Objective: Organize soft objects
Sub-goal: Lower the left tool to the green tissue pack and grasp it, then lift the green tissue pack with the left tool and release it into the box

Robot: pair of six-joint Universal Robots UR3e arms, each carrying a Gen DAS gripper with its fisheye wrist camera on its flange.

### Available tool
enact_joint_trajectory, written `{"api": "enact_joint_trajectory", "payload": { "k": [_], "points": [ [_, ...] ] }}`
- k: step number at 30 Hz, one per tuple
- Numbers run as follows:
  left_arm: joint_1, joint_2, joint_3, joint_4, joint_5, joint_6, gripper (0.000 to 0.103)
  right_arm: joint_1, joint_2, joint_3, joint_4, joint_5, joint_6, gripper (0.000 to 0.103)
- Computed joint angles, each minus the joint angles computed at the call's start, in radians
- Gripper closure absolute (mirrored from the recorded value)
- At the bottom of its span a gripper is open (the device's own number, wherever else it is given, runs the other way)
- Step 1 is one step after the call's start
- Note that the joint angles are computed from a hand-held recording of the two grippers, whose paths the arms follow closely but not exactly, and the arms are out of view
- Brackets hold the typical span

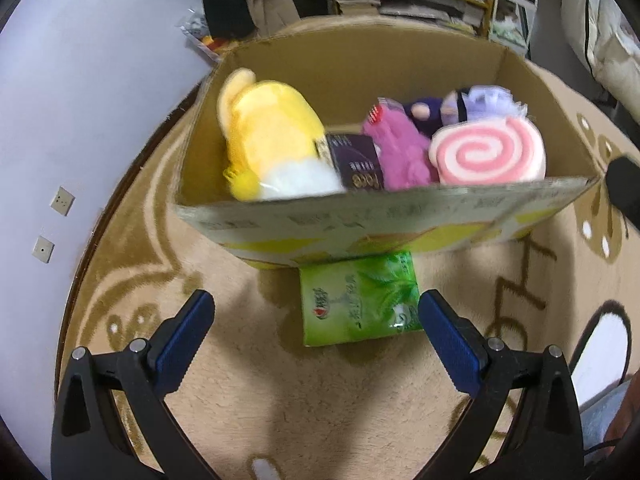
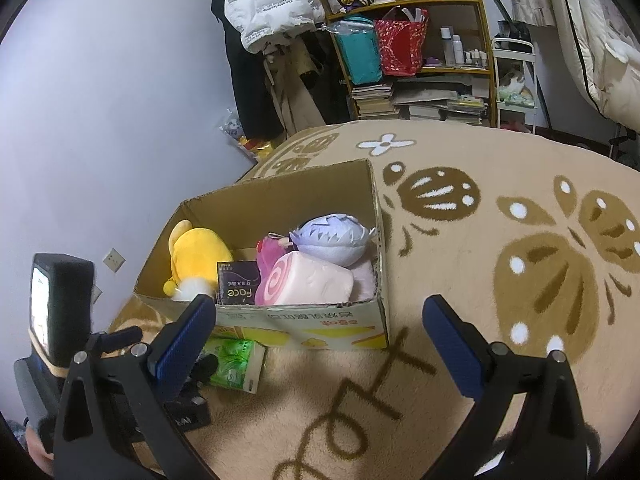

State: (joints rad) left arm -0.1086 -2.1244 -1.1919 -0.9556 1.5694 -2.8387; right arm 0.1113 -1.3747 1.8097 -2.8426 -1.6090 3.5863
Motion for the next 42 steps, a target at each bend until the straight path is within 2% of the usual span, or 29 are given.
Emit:
{"api": "enact_joint_trajectory", "payload": {
  "k": [5,11,16,20,24,32,35,36,37,42],
  "points": [
    [-0.017,-0.075,0.065,-0.057,0.027,-0.025,0.002,-0.003,0.008,-0.004,0.009,0.001,0.004,0.000],
    [0.020,-0.097,0.087,-0.072,-0.044,-0.101,0.002,-0.009,0.008,-0.001,0.016,0.009,0.007,0.000],
    [0.063,-0.117,0.131,-0.163,-0.137,-0.138,0.002,-0.011,0.011,-0.001,0.017,0.010,0.010,0.000],
    [0.075,-0.137,0.163,-0.198,-0.163,-0.158,0.002,-0.012,0.011,-0.001,0.018,0.007,0.008,0.000],
    [0.079,-0.143,0.183,-0.219,-0.173,-0.162,0.002,-0.012,0.010,0.000,0.018,0.009,0.009,0.000],
    [0.072,-0.151,0.169,-0.207,-0.154,-0.090,0.002,-0.011,0.012,0.000,0.017,0.005,0.007,0.000],
    [0.066,-0.147,0.143,-0.179,-0.139,-0.094,0.013,-0.014,0.009,0.007,0.017,0.012,-0.003,0.000],
    [0.075,-0.148,0.143,-0.190,-0.163,-0.093,0.023,-0.015,0.009,0.010,0.015,0.014,-0.006,0.000],
    [0.077,-0.152,0.147,-0.196,-0.177,-0.099,0.029,-0.014,0.008,0.012,0.012,0.012,-0.008,0.000],
    [0.068,-0.107,0.092,-0.139,-0.134,-0.086,0.029,-0.015,0.007,0.019,0.012,0.015,-0.011,0.000]
  ]
}}
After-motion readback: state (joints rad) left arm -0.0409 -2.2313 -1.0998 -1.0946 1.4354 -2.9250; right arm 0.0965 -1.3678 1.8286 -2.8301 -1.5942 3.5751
